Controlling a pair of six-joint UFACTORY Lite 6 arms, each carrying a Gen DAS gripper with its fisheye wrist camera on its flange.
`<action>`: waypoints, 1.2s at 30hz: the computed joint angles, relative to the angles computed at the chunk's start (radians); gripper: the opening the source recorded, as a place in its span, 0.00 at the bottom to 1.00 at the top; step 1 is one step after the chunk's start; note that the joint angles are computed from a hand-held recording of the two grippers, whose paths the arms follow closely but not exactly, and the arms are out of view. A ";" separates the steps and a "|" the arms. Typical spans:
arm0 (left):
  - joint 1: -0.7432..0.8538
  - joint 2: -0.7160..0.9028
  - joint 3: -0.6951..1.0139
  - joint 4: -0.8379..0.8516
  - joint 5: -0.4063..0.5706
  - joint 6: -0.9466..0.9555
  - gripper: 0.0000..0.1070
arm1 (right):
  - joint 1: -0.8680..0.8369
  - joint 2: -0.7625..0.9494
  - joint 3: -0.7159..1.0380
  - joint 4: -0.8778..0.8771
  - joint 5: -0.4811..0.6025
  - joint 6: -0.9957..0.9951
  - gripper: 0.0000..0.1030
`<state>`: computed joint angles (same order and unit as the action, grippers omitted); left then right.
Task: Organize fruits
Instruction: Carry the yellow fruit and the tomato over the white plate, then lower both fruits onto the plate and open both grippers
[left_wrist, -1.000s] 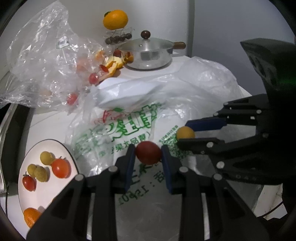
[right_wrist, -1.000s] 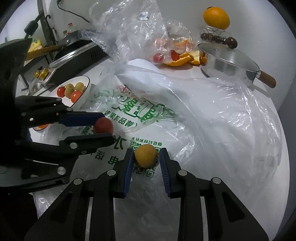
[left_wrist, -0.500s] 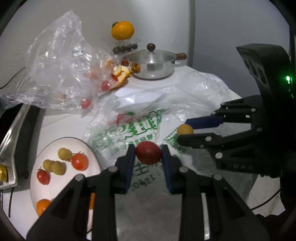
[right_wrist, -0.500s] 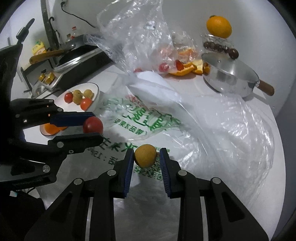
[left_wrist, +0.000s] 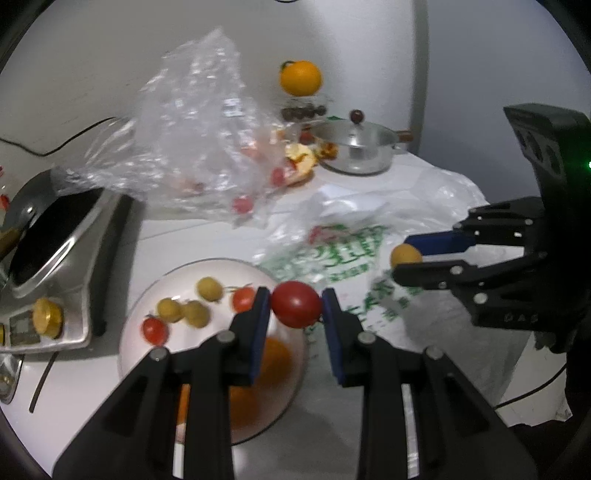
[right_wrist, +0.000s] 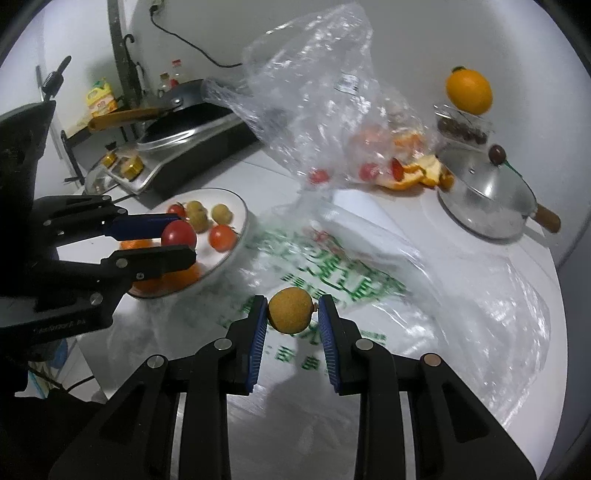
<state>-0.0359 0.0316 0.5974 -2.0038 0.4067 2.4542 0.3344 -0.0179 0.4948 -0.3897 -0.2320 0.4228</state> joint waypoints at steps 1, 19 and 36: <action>0.026 -0.001 0.001 0.024 0.009 -0.012 0.27 | 0.012 0.007 0.011 0.002 0.004 0.004 0.29; 0.314 0.216 0.170 0.261 0.126 -0.073 0.27 | 0.210 0.269 0.327 0.152 0.069 -0.083 0.29; 0.371 0.448 0.404 0.594 0.205 -0.328 0.27 | 0.261 0.528 0.620 -0.325 0.125 0.394 0.29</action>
